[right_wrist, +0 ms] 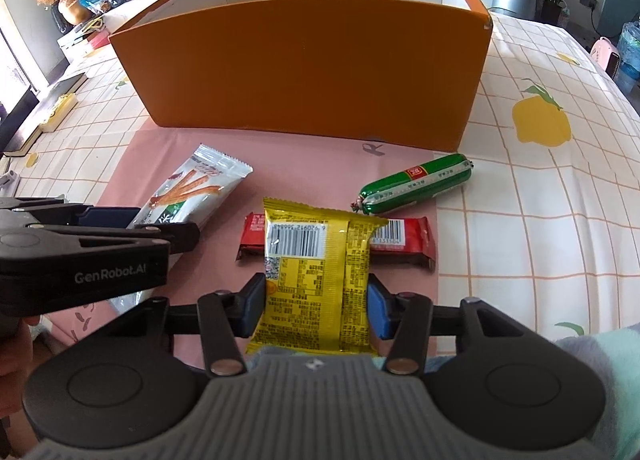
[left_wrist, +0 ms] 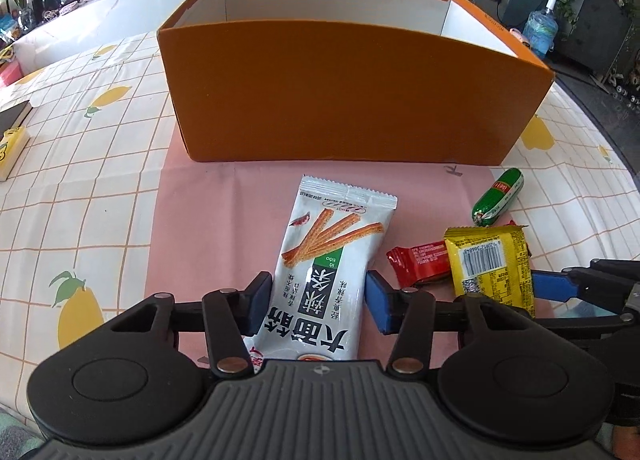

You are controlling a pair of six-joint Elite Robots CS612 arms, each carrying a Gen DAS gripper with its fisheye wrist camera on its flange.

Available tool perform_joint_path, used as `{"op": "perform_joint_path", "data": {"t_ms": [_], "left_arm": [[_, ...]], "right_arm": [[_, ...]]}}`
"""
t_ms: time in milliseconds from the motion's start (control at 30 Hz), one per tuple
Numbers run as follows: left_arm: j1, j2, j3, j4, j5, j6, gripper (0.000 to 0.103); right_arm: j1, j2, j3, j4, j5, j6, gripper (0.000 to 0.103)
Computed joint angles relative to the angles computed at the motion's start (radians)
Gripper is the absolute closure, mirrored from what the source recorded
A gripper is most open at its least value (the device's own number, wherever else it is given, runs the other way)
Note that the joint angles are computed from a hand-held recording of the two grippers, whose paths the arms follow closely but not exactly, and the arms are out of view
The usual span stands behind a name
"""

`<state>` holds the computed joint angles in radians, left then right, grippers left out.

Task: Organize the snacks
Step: 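Carry both packs over the orange box and lower them inside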

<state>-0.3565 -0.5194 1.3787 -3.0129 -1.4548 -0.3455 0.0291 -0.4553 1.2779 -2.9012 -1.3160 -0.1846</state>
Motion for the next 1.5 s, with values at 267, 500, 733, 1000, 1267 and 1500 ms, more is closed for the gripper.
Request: {"op": "perform_joint_path", "data": {"t_ms": [267,500,733,1000,1267,1500], "left_arm": [[0.005,-0.026,0.042,-0.101,-0.047,-0.03,0.046],[0.006,-0.048,0.062,-0.176,-0.057,-0.046,0.046],[0.005,-0.058,0.041,-0.21,-0.052,-0.038,0.046],[0.007,-0.046,-0.034,-0.216,-0.028,0.01,0.046],[0.015,-0.016,-0.128,-0.182,-0.009,0.061,0.046],[0.027,0.028,-0.236,-0.077,-0.014,0.095,0.046]], "right_arm": [[-0.011,-0.01,0.028,-0.069,0.04,0.037,0.053],[-0.016,-0.023,0.049,-0.161,0.031,0.052,0.053],[-0.022,-0.043,0.042,-0.226,0.038,0.026,0.053],[-0.021,-0.039,-0.033,-0.228,0.041,-0.046,0.053],[-0.014,0.002,-0.168,-0.157,0.028,-0.114,0.053],[-0.006,0.07,-0.331,-0.006,0.014,-0.163,0.053]]}}
